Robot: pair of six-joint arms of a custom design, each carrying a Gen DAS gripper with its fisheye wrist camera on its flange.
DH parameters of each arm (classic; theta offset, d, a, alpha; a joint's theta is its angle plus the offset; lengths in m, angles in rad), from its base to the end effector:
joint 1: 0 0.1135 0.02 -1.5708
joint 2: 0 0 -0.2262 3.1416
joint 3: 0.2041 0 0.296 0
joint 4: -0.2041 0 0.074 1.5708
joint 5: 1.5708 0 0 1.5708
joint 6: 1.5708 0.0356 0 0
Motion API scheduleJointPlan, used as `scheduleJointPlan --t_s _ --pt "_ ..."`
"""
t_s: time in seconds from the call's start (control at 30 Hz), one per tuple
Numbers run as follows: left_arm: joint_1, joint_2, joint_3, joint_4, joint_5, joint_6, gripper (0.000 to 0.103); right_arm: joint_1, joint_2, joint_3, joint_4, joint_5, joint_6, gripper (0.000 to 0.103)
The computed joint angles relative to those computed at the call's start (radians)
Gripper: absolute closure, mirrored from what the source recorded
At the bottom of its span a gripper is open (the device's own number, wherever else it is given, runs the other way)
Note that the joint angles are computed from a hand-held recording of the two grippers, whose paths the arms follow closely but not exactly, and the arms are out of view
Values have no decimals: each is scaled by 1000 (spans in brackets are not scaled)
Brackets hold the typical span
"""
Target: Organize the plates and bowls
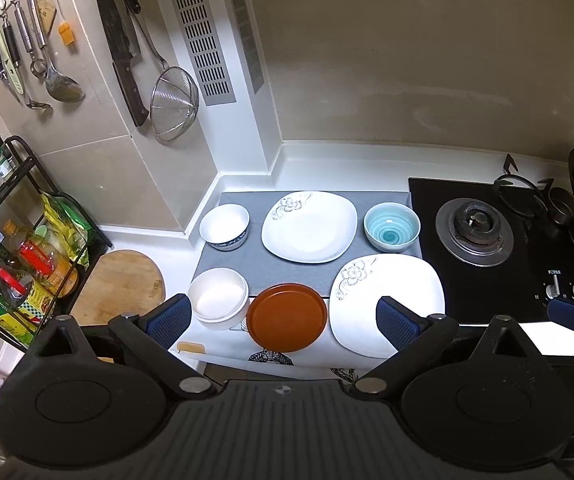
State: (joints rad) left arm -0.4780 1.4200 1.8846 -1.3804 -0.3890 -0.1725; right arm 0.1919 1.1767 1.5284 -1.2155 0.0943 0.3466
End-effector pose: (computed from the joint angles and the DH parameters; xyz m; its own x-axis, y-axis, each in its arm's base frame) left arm 0.2579 -0.1184 0.4358 -0.7316 0.2001 -0.6517 0.0964 0.9767 0.1918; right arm 0.2516 0.0455 0.3953 -0.7461 0.1996 -0.6352 0.1314 0.9794 0.1533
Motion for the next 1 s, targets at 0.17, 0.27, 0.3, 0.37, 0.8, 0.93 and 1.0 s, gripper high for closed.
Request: scheduleJointPlan --t_s 0.17,0.27,0.3,0.37,0.8,0.93,1.0 --pt "-12 -5 -13 -3 -11 -6 4 -12 -16 -21 -2 -15 0 0" --pt "-10 -9 -16 -5 -8 -7 4 -19 -27 -33 2 -25 -10 0" --pt "-10 -12 -18 -4 -7 -9 4 -20 -29 -35 4 -26 -14 0" --pt "-14 -17 -27 -3 -13 -18 4 -20 -31 -37 4 -30 -16 0" --pt "-46 -24 -46 2 -49 -32 4 -52 -48 -64 15 -66 -27 0" --pt "-56 -29 -57 5 -57 -38 4 -53 -46 -68 19 -65 -26 0" --pt "-59 -28 -58 4 -58 -39 4 -51 -45 -71 21 -64 -22 0"
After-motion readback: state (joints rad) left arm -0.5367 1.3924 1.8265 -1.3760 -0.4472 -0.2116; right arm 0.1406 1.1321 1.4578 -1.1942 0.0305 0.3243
